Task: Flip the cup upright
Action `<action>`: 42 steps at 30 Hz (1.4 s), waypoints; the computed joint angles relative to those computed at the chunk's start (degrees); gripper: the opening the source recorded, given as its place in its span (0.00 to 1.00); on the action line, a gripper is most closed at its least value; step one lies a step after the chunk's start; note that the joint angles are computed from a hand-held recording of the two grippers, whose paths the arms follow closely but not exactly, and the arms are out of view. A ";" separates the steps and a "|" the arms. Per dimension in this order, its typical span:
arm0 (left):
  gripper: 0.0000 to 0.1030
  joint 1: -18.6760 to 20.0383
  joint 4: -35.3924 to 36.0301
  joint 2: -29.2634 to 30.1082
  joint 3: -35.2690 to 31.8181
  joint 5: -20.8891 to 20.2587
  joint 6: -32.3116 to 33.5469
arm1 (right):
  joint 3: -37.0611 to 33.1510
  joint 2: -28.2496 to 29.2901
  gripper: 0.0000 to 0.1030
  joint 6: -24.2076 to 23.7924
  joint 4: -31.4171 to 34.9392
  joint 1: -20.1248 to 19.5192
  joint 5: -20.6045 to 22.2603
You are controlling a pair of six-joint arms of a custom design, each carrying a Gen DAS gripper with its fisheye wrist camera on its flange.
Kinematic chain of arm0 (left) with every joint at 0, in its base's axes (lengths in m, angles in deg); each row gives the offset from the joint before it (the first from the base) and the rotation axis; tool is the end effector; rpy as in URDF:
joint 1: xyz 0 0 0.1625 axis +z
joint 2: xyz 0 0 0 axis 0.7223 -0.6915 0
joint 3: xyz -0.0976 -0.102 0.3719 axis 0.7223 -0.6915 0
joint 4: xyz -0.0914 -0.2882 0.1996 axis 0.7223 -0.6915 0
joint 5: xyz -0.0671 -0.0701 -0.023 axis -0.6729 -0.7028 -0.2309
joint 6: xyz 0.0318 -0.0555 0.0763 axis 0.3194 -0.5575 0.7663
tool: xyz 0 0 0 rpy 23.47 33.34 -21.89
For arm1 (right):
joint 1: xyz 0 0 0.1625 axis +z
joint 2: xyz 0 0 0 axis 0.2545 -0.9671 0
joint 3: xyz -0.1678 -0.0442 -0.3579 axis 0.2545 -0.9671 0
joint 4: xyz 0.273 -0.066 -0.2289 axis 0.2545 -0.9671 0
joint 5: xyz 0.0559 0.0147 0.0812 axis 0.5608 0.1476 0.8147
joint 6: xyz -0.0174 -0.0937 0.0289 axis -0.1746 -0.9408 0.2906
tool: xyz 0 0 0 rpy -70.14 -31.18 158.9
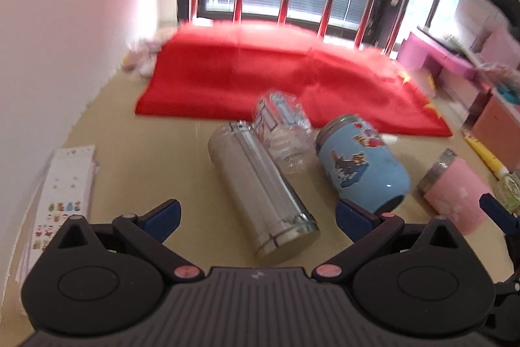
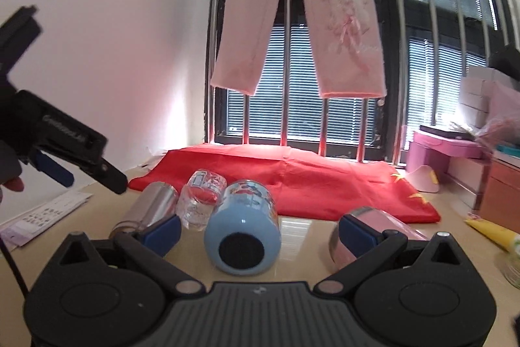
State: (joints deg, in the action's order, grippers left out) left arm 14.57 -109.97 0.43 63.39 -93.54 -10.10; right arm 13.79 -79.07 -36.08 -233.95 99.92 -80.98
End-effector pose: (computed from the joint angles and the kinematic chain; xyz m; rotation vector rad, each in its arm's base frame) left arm -0.0928 -0.5924 0.3763 0.2859 2.3066 -0.9172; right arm 0.3455 -0.5186 -0.0050 0.9539 -2.1199 1.4060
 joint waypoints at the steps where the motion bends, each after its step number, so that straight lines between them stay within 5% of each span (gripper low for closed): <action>1: 1.00 0.64 3.66 1.14 -2.69 -0.36 -1.31 | -1.09 0.33 1.00 -0.26 0.89 -0.22 0.21; 13: 1.00 6.50 41.88 16.30 -32.32 -1.16 -20.02 | -8.06 1.18 1.00 -0.04 9.85 -0.95 0.15; 16: 0.87 8.46 47.59 19.38 -37.75 -3.59 -24.09 | -7.58 0.85 1.00 0.29 9.19 -0.92 0.03; 18: 0.66 7.87 43.01 18.35 -34.77 -1.75 -21.02 | -6.97 0.71 1.00 0.30 8.06 -0.80 -0.43; 19: 0.64 7.75 42.12 17.65 -33.93 -1.98 -19.86 | -6.36 0.53 1.00 0.40 7.43 -0.69 -0.74; 21: 0.64 7.76 43.64 15.99 -33.09 -3.57 -18.88 | -4.66 -0.05 1.00 0.60 6.16 -0.39 -0.76; 28: 0.64 3.63 38.77 2.91 -16.47 0.52 -10.70 | 0.57 -0.38 1.00 -0.41 0.10 1.26 -0.52; 35: 0.64 -1.33 43.55 -11.21 -1.84 -0.52 -16.97 | 6.26 -1.34 1.00 2.41 -2.09 3.19 2.13; 42: 0.64 -1.53 43.06 -14.60 4.25 -2.30 -21.95 | 11.84 -2.49 1.00 4.06 -4.18 5.53 0.05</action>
State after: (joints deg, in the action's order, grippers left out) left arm 13.04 -66.91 -14.17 67.64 -95.84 -32.05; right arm 25.63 -81.56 -32.02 -238.13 105.45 -80.93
